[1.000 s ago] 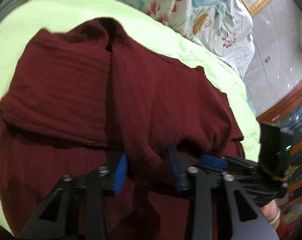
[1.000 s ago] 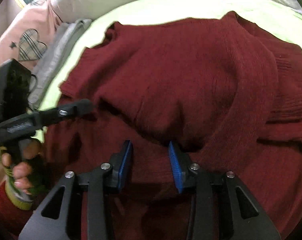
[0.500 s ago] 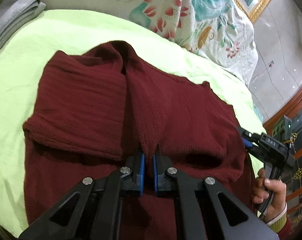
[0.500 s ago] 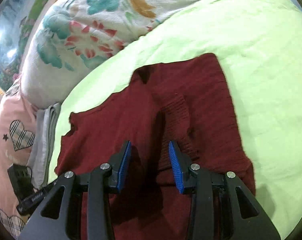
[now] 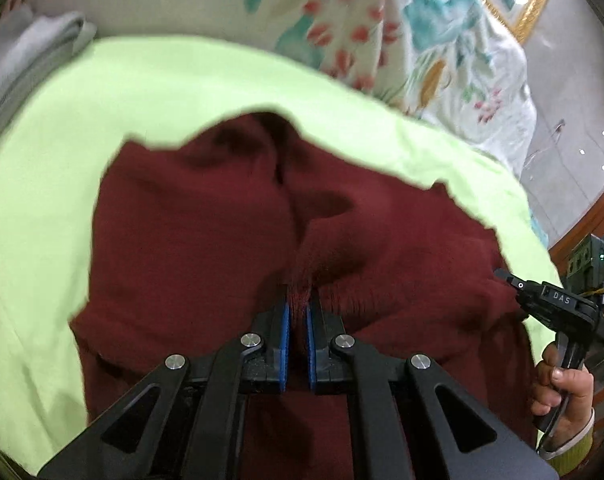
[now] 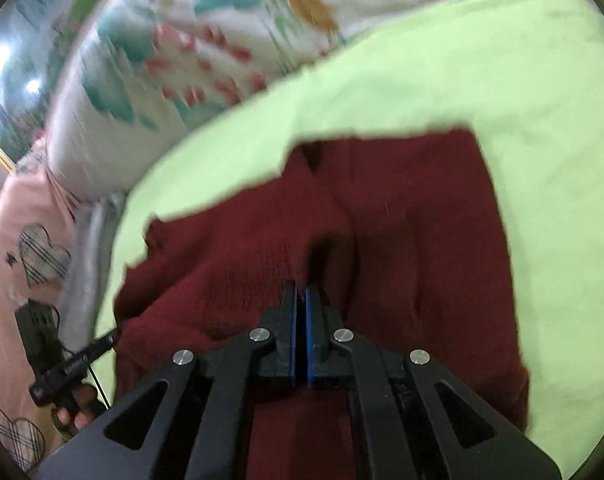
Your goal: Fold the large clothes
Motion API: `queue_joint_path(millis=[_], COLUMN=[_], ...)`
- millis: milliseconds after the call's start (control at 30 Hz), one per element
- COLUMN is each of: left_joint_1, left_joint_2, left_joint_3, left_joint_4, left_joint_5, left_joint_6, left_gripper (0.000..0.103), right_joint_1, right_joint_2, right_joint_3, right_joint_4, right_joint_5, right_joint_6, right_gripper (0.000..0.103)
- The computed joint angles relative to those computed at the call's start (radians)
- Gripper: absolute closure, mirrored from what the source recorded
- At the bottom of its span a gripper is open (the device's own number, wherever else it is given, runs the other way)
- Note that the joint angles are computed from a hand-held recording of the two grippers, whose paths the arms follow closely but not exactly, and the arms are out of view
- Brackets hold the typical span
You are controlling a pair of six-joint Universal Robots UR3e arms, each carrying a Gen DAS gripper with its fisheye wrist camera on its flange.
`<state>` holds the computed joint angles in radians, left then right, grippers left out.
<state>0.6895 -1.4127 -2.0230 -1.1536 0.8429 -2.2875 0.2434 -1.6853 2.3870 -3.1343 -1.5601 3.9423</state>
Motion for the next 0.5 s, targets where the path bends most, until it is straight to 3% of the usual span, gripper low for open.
queue_joint_path(millis=[100, 200, 267, 333, 400, 433, 500], left_joint_1=[0.029, 0.051, 0.059, 0.06, 0.045, 0.04, 0.05], left_joint_2=[0.039, 0.092, 0.124, 0.142, 0.147, 0.14, 0.12], left_joint_3=[-0.03, -0.051, -0.056, -0.062, -0.077, -0.077, -0.067], left_joint_4=[-0.054, -0.1, -0.131, -0.14, -0.102, -0.084, -0.095], left_joint_5=[0.004, 0.011, 0.014, 0.016, 0.037, 0.05, 0.064], left_joint_6=[0.069, 0.128, 0.153, 0.155, 0.116, 0.098, 0.082], left_gripper=[0.093, 0.089, 0.082, 0.075, 0.075, 0.075, 0.072], right_joint_1=[0.018, 0.105, 0.158, 0.177, 0.142, 0.133, 0.146], right_joint_2=[-0.054, -0.099, -0.1, -0.075, -0.027, -0.001, 0.062], right_joint_3=[0.058, 0.001, -0.036, -0.071, -0.085, -0.109, -0.179], right_joint_4=[-0.019, 0.102, 0.107, 0.076, 0.022, 0.059, 0.227], right_joint_5=[-0.027, -0.177, -0.234, -0.217, -0.085, -0.053, -0.09], right_joint_6=[0.028, 0.07, 0.066, 0.039, -0.011, -0.022, -0.016], right_gripper=[0.097, 0.097, 0.097, 0.097, 0.095, 0.094, 0.094])
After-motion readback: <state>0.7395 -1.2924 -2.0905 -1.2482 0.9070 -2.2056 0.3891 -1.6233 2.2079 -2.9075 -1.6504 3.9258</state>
